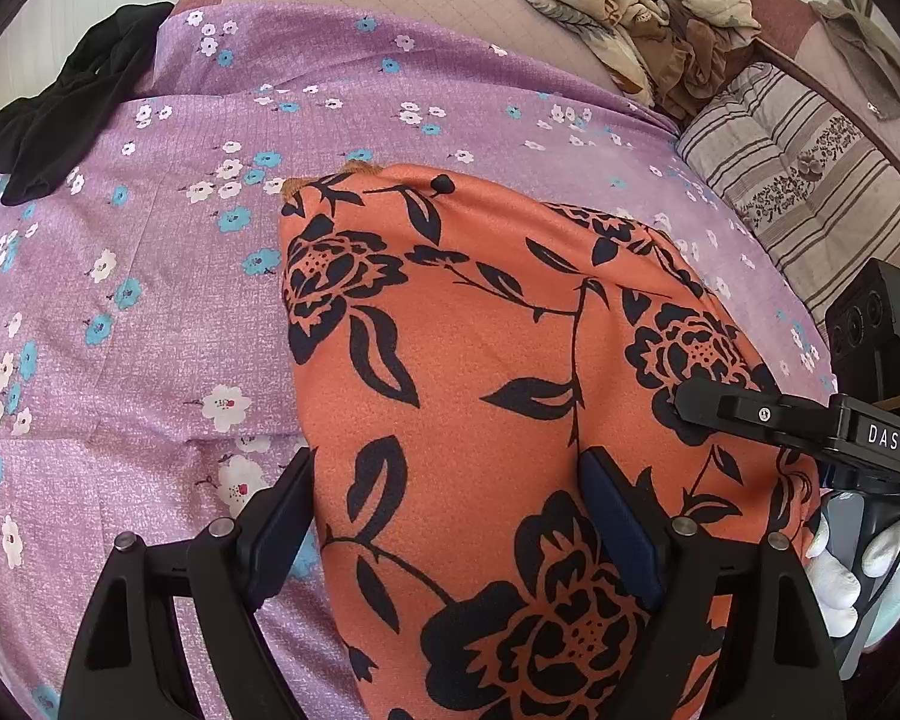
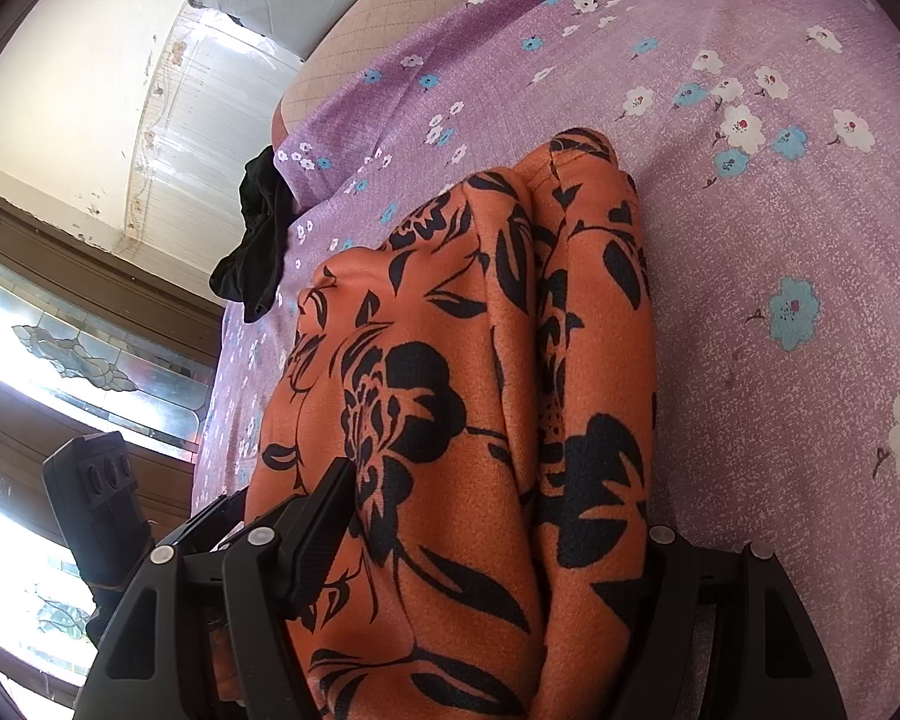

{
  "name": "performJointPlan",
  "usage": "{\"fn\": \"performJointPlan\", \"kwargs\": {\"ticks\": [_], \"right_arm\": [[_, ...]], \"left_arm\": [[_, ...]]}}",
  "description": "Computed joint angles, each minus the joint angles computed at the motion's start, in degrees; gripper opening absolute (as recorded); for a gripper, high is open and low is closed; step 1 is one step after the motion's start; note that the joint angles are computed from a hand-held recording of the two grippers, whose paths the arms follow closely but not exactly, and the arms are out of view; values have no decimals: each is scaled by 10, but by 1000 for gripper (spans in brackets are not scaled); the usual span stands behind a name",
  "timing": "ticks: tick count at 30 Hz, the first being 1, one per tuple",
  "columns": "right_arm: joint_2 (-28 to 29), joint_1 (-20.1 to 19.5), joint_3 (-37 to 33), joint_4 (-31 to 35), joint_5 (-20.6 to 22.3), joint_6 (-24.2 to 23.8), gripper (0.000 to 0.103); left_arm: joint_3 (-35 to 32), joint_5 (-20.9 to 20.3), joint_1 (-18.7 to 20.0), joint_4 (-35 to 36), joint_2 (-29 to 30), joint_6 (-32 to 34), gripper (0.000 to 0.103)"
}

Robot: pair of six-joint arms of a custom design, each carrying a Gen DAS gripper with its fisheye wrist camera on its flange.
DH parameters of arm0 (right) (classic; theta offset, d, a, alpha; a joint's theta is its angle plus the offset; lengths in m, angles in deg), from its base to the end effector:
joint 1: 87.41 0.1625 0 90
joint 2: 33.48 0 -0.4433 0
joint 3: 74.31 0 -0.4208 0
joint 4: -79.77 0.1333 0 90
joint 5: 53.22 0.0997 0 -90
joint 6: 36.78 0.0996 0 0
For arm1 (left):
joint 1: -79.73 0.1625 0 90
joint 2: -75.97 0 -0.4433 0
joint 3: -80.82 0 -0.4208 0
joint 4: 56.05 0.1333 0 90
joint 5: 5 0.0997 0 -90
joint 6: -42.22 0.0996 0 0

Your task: Fold small clothes

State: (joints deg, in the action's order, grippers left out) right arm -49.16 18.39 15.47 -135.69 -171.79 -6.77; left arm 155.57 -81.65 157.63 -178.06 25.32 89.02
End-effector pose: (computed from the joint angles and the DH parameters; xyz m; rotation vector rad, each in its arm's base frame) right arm 0.2656 -0.6239 -0.0991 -0.6555 -2.6127 1.4492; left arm -0.0101 -0.7928 0.2512 1.3943 2.5168 -0.0895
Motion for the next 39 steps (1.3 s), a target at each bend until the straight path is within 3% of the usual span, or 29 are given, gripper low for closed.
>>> {"fn": "performJointPlan", "kwargs": {"ticks": [16, 21, 26, 29, 33, 35, 39], "right_arm": [[1, 0, -4, 3, -2, -2, 73], [1, 0, -4, 4, -5, -6, 73], [3, 3, -9, 9, -12, -8, 73], [2, 3, -10, 15, -13, -5, 73], [-2, 1, -8, 17, -8, 8, 74], [-5, -1, -3, 17, -3, 15, 74], [-2, 6, -6, 5, -15, -3, 75]], "left_arm": [[4, -4, 0, -7, -1, 9, 85], [9, -9, 1, -11, -5, 19, 80], [5, -5, 1, -5, -3, 13, 83], [-25, -2, 3, 44, 13, -7, 92], [-81, -19, 12, 122, 38, -54, 93], [-78, -27, 13, 117, 35, -52, 88], [-45, -44, 11, 78, 13, -21, 59]]}}
